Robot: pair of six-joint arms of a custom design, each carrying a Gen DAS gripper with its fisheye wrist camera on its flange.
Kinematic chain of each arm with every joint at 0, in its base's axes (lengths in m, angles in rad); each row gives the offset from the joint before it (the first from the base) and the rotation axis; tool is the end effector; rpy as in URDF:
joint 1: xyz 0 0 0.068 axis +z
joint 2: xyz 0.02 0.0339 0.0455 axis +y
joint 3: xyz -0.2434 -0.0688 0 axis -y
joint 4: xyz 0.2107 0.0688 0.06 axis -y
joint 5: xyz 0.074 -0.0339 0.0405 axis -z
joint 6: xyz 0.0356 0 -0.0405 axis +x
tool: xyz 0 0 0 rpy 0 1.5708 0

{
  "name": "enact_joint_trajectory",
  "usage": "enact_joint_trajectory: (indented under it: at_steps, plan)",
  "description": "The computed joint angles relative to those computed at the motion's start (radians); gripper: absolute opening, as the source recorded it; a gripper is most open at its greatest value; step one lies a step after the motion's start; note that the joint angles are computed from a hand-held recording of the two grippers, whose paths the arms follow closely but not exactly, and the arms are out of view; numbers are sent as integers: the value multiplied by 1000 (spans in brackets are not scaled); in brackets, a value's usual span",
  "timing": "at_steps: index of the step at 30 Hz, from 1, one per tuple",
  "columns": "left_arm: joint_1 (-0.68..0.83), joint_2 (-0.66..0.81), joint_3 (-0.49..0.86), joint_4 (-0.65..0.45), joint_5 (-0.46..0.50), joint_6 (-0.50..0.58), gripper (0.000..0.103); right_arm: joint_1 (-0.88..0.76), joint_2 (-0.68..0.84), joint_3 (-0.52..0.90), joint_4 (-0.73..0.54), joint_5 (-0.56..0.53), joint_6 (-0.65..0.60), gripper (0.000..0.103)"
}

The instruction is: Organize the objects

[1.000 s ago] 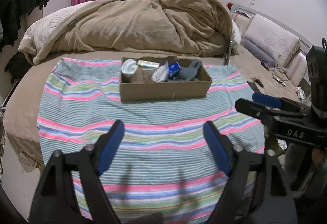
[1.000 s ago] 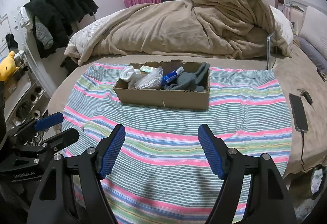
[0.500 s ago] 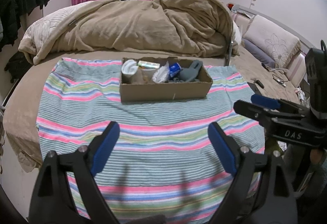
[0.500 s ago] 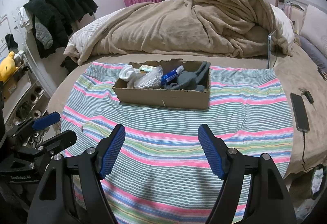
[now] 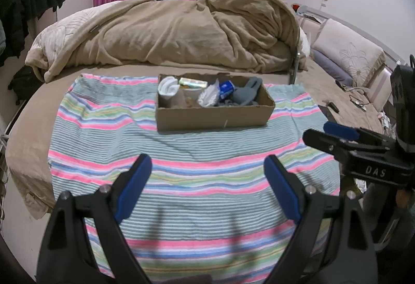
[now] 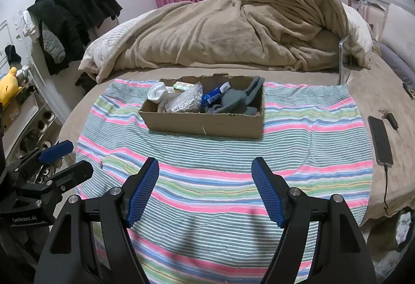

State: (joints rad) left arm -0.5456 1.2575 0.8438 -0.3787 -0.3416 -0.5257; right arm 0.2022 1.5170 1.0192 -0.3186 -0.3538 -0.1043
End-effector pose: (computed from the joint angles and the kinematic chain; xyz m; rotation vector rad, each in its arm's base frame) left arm 0.2092 -0.1131 0.2387 -0.1401 2.3061 -0.1406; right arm 0.2858 0.0712 0.2304 -0.5268 2.3126 0.4683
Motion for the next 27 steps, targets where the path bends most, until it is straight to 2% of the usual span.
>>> enact_joint_trajectory:
  at_steps: [27]
  plan:
    - [81,79,6,53,65,14,90,3,80,51,0,5,-4,77]
